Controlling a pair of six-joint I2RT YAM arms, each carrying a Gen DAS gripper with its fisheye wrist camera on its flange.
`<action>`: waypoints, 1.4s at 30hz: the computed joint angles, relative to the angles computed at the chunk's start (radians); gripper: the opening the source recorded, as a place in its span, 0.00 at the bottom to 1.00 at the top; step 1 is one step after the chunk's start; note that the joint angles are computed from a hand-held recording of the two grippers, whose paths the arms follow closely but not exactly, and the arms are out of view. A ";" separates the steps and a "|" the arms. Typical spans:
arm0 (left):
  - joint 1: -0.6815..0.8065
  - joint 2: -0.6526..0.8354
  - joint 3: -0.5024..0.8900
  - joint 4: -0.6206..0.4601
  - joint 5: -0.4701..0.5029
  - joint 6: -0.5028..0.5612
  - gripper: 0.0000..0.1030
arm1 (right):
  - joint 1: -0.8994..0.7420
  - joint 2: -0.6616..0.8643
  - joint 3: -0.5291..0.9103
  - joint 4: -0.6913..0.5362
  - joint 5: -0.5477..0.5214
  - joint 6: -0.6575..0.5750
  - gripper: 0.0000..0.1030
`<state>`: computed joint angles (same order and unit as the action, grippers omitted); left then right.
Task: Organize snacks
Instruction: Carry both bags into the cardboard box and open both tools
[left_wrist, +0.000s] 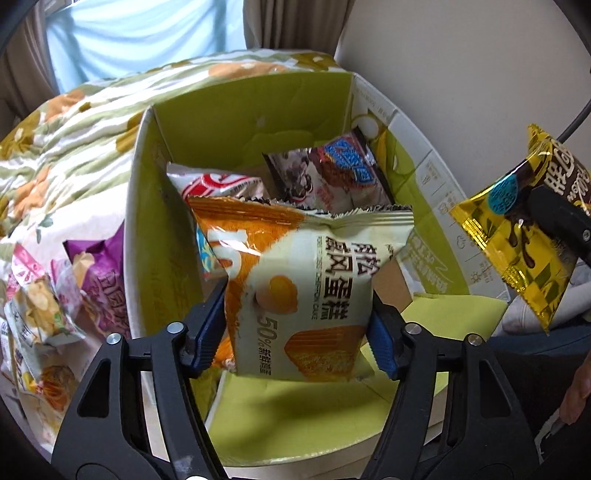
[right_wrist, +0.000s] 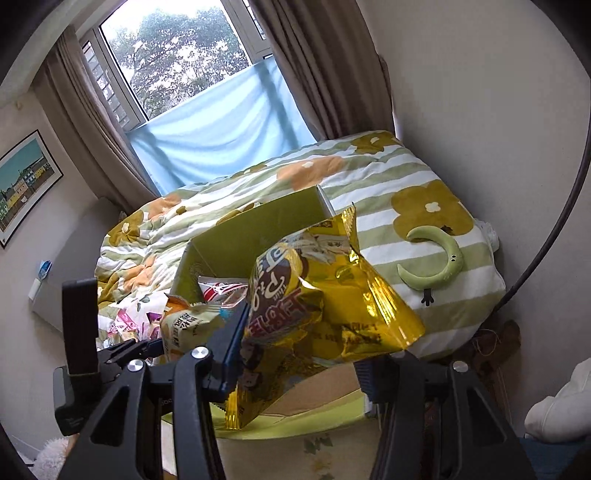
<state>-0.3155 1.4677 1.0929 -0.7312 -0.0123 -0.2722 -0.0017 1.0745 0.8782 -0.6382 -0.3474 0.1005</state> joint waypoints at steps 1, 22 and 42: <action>0.002 0.004 0.000 -0.004 -0.002 -0.013 0.85 | -0.015 0.012 0.005 -0.004 -0.015 -0.020 0.46; 0.096 -0.283 -0.103 -0.132 -0.058 0.013 0.99 | 0.161 0.218 0.142 -0.105 0.108 -0.229 0.46; 0.119 -0.390 -0.139 -0.180 -0.038 -0.010 0.99 | 0.162 0.077 0.014 -0.066 0.105 -0.143 1.00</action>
